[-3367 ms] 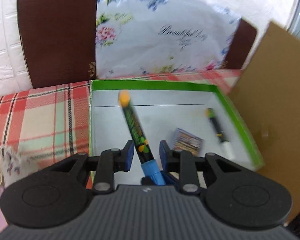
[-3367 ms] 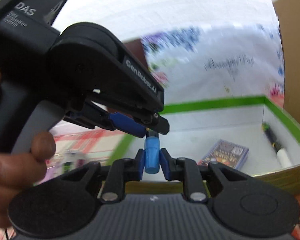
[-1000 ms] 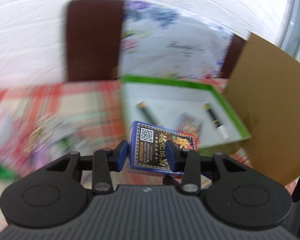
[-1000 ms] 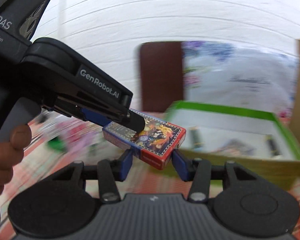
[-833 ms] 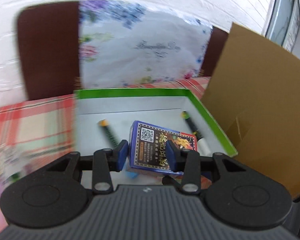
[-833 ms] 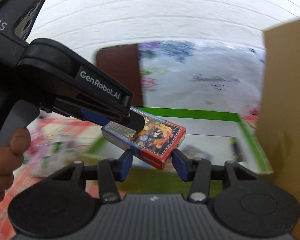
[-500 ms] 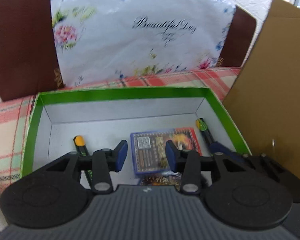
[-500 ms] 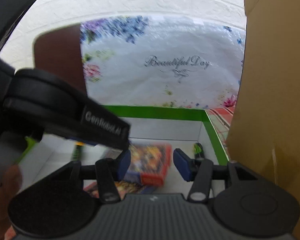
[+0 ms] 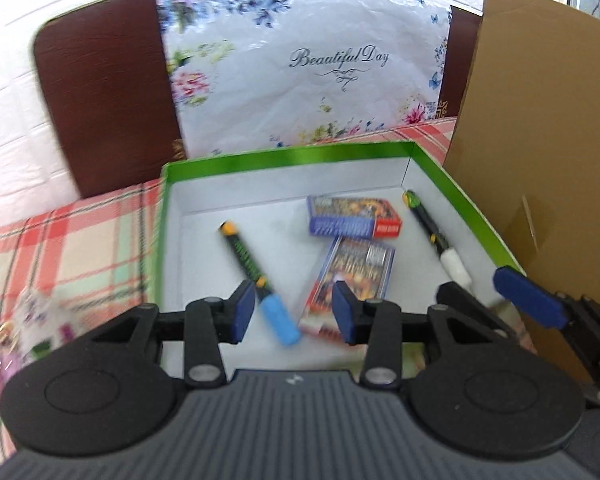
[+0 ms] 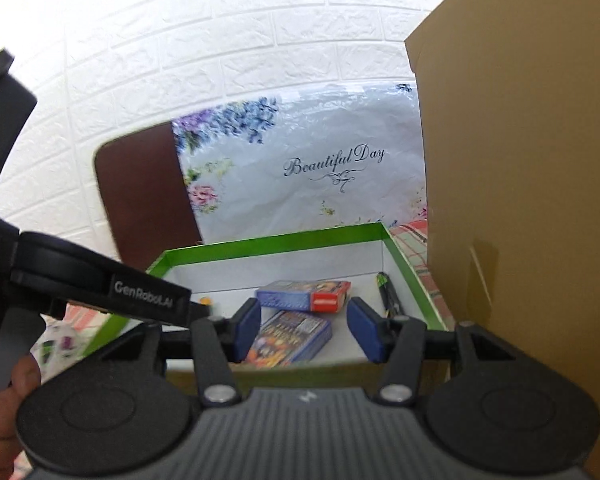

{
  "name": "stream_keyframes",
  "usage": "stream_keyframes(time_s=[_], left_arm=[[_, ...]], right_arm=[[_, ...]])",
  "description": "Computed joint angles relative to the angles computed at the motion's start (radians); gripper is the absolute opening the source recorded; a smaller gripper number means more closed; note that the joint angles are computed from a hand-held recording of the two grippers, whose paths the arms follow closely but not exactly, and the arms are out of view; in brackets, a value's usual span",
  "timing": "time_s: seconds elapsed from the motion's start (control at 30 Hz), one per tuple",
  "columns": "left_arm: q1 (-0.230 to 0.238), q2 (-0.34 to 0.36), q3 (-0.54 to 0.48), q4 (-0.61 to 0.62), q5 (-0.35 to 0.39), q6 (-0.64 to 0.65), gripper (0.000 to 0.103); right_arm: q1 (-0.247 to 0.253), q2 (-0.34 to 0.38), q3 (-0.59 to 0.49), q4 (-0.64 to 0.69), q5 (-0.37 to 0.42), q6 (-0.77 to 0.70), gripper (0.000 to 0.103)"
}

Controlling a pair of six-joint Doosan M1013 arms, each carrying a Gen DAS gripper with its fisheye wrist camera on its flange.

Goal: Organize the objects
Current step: 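Move the left gripper to the pink-striped clear zip bag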

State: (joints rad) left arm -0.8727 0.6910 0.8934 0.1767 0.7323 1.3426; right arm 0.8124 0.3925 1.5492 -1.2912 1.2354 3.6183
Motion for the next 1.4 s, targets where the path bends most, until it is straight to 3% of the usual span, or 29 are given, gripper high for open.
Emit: stream_keyframes(time_s=[0.13,0.47,0.6,0.83,1.0,1.13,1.23,1.3,1.37,1.4], left_arm=[[-0.001,-0.066,0.119,0.081,-0.05,-0.068,0.045],[0.033,-0.152,0.287,0.171,-0.044,-0.235,0.045],[0.064,-0.196,0.379,0.219,-0.084,-0.319,0.048],[0.163,-0.246,0.487,0.281,-0.063,-0.566,0.049],[0.214,-0.289,0.55,0.377,-0.1,-0.745,0.049],[0.241,-0.309,0.58,0.364,-0.13,-0.788,0.049],[0.249,-0.317,0.594,0.345,-0.154,-0.784,0.049],[0.251,-0.32,0.598,0.339,-0.162,-0.777,0.049],[0.254,-0.324,0.601,0.328,-0.172,-0.769,0.049],[0.257,-0.326,0.604,0.32,-0.179,-0.763,0.049]], right_arm=[[0.032,0.003,-0.01,0.014,-0.027,0.002,0.049],[0.059,0.055,-0.107,0.111,-0.166,-0.176,0.049],[0.066,0.082,-0.156,0.162,-0.226,-0.261,0.049],[0.046,0.146,-0.271,0.311,-0.351,-0.529,0.049],[0.007,0.223,-0.432,0.359,-0.42,-0.713,0.052],[-0.049,0.31,-0.622,0.481,-0.477,-0.83,0.053],[-0.078,0.412,-0.817,0.568,-0.404,-0.904,0.056],[-0.105,0.476,-0.941,0.713,-0.351,-0.979,0.059],[-0.122,0.519,-1.017,0.801,-0.289,-1.018,0.052],[-0.127,0.509,-0.993,0.822,-0.307,-0.983,0.044]])
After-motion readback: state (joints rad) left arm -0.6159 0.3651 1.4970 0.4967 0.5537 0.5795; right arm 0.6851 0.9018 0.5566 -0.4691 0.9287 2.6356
